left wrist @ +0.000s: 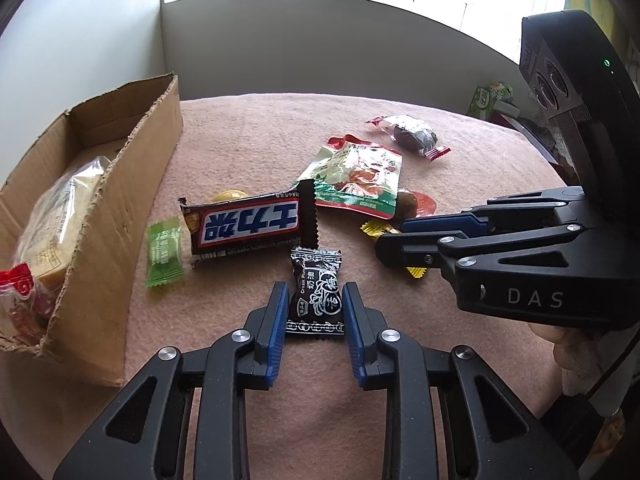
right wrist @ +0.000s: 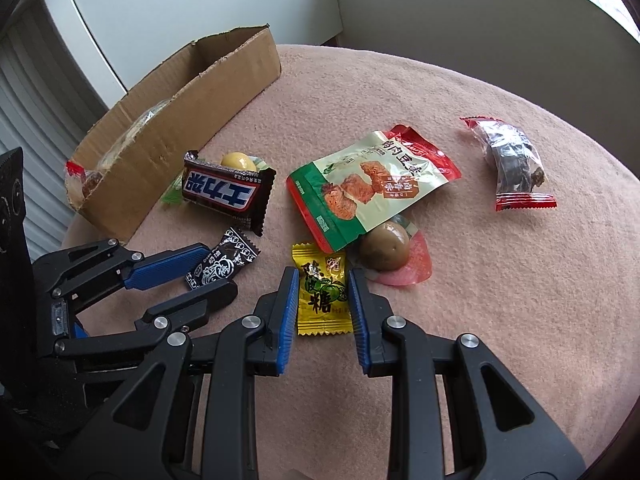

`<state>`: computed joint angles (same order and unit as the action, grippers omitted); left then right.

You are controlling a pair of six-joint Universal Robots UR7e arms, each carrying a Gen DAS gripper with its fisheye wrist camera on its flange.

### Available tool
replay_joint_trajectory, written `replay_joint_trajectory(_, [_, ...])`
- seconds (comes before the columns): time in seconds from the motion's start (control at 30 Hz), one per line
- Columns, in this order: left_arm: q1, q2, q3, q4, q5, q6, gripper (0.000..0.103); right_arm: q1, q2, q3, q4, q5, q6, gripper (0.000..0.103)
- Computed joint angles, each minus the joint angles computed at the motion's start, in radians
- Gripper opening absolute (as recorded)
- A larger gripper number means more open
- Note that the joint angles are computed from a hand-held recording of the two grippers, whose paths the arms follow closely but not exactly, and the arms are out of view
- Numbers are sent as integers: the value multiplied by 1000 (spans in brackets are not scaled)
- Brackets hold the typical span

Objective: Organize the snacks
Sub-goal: 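Carry the black packet and yellow candy into the box and release both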

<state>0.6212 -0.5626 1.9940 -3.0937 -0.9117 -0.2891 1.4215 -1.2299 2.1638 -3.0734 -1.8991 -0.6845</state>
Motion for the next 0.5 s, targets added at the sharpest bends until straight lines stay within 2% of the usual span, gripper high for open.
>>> replay_joint_trajectory(0.23, [-2,-36,51,-20,-11,-32,26,34,34,33,-121,-79,-62,26])
replay_joint_trajectory(0.5, [-15,-79,107,-50,-25,-61,26,42,-8,79,-134,-60,-37,26])
